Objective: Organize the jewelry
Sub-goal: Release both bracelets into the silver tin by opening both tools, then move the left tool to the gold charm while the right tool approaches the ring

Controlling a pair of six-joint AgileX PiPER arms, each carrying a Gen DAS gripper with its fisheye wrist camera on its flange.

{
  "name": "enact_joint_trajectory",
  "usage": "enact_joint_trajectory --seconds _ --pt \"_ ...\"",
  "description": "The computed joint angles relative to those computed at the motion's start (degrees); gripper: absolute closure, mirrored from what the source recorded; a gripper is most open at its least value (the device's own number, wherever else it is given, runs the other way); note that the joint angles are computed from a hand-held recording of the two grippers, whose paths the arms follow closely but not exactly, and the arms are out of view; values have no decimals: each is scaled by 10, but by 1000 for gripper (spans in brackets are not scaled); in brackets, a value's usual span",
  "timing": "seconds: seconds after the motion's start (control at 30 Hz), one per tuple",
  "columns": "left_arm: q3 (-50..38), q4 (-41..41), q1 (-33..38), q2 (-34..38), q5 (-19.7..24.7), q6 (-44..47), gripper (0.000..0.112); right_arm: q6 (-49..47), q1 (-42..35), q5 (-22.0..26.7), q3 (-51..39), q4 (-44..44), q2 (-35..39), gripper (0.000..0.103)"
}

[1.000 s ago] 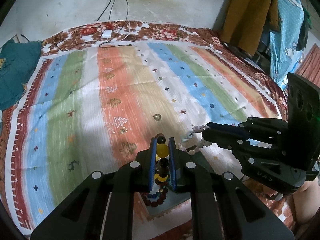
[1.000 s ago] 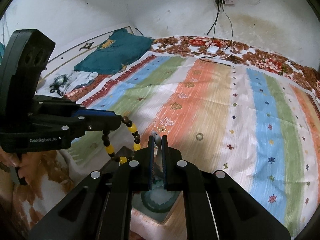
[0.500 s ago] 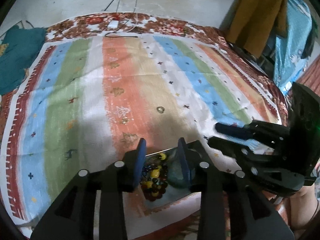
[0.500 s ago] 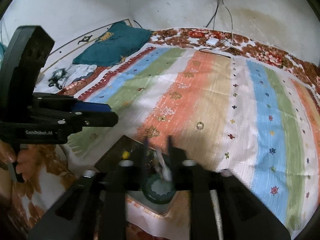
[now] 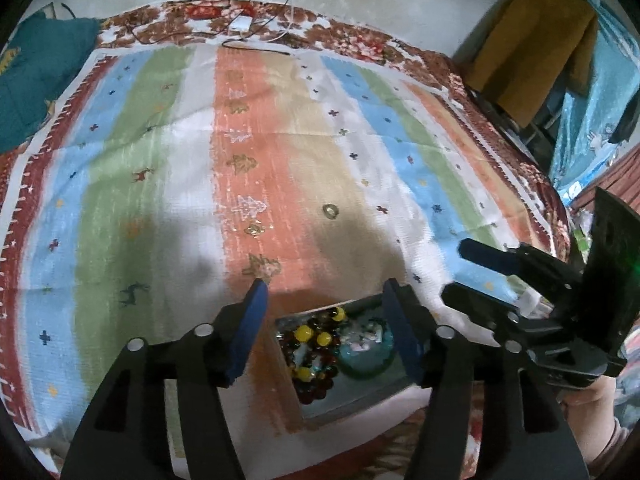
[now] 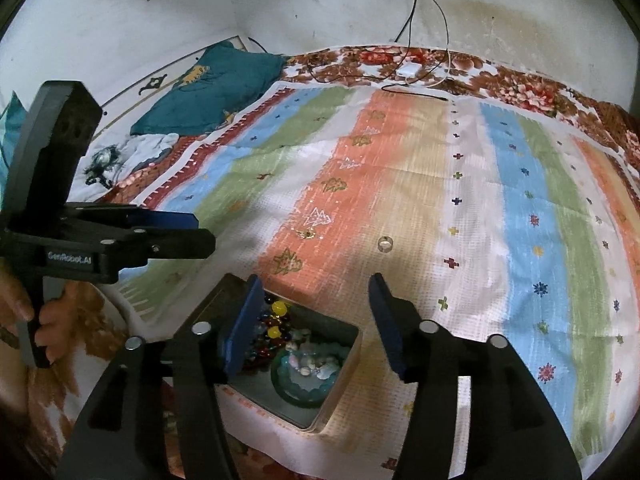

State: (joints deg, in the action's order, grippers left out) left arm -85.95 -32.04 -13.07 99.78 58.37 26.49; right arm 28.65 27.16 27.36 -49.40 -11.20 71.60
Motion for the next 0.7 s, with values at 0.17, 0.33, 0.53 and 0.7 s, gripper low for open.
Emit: enact_joint_trajectory --seconds 0.17,0.33,0.53,0.7 --pt "-35 22 -5 29 4 -19 41 -26 -16 8 -13 20 17 42" --pt "-83 62 -22 66 3 -33 32 -68 -42 20 -43 55 48 41" --pt "-153 135 -39 129 6 -62 27 -112 -70 33 -72 103 82 39" --pt "-172 162 -45 147 -4 -65 27 -120 -73 45 -90 97 104 37"
